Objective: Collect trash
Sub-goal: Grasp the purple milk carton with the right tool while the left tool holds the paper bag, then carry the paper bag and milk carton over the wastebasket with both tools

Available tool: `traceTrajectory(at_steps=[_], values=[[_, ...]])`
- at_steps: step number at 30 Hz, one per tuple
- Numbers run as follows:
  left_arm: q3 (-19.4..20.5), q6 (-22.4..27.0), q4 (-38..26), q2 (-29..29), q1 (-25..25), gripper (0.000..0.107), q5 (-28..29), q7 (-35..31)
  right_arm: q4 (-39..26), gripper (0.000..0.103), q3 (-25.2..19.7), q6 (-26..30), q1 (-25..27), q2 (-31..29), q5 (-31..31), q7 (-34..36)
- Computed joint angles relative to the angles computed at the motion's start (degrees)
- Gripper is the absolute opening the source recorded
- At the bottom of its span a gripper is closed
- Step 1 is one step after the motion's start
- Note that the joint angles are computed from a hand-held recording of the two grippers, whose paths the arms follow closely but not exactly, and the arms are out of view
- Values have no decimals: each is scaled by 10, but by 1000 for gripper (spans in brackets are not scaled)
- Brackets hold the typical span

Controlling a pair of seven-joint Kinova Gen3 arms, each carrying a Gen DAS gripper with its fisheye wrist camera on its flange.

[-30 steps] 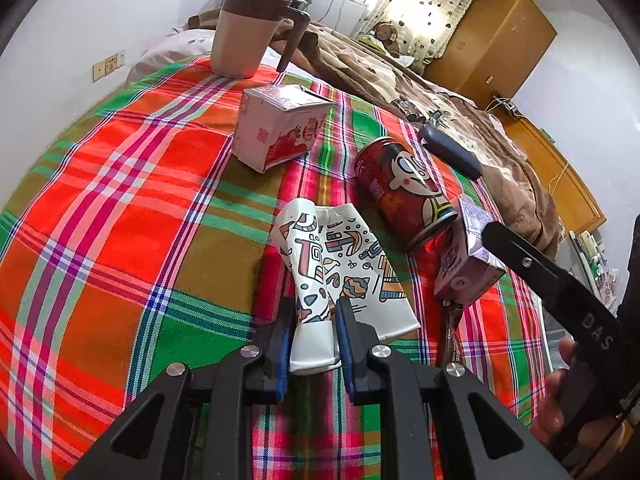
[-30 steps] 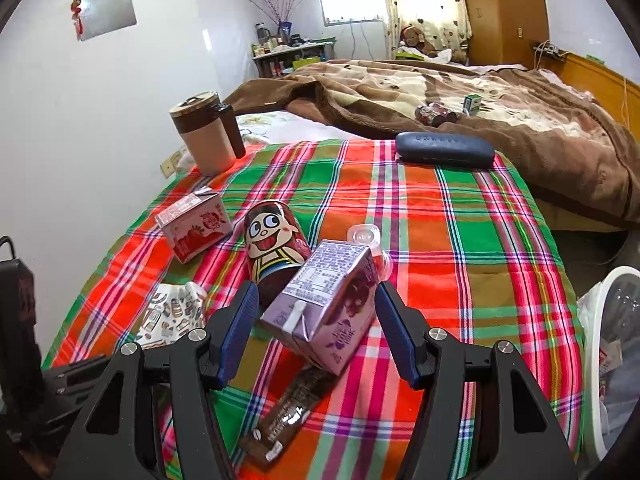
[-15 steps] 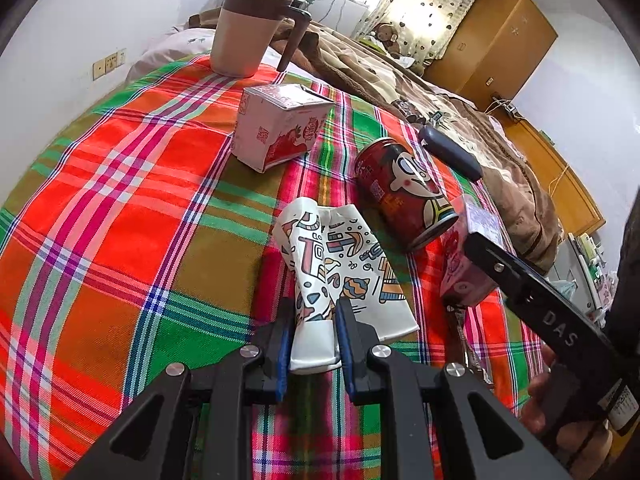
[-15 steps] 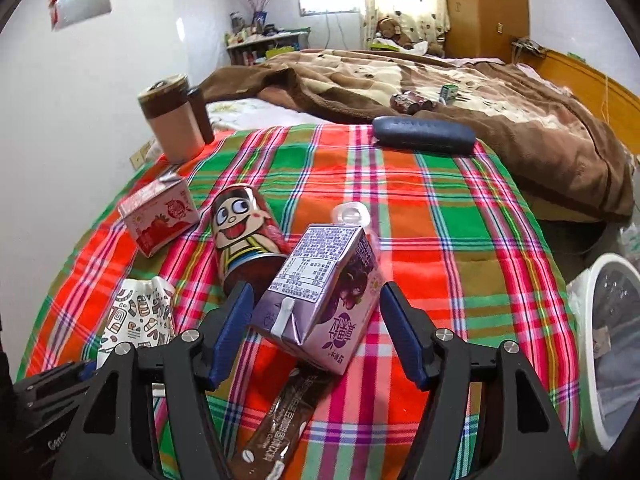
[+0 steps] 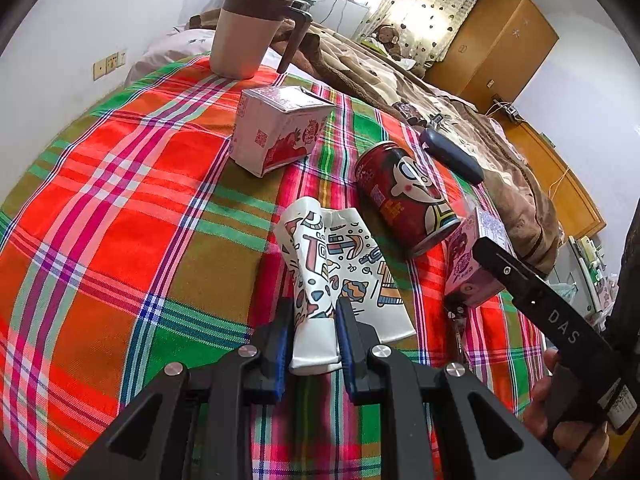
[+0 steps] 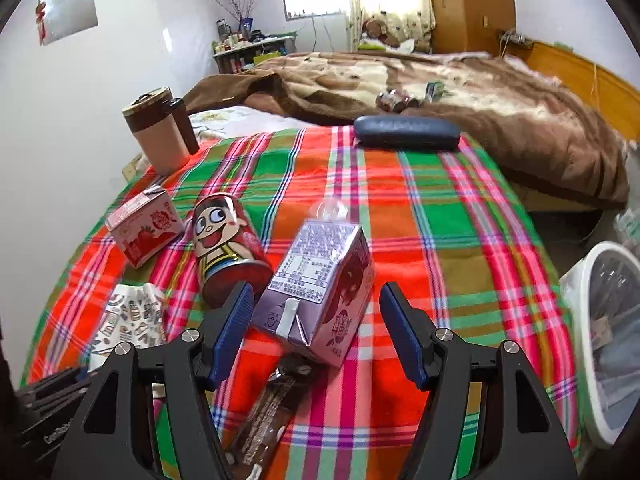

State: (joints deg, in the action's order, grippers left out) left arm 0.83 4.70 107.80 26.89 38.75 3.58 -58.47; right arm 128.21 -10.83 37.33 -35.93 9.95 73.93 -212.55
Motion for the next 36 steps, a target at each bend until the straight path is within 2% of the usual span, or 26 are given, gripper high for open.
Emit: traceTrajectory(at_steps=[2, 9, 15, 23, 31, 36], values=[[0, 1, -2, 1, 0, 21, -1, -1, 14, 47, 3, -21, 7, -8, 16, -25], [13, -12, 3, 1, -13, 21, 1, -8, 53, 44, -5, -52, 31, -28, 80, -110], [-14, -10, 1, 2, 15, 20, 0, -7, 68, 43, -15, -66, 46, -36, 118, -145], [-28, -22, 12, -8, 33, 20, 4, -5, 97, 42, -23, -93, 66, -59, 162, -192], [-27, -35, 24, -19, 44, 20, 13, -9, 123, 42, -31, -90, 63, -87, 173, -214], [-49, -31, 23, -27, 74, 20, 15, -11, 137, 42, -29, -91, 62, -106, 169, -211]])
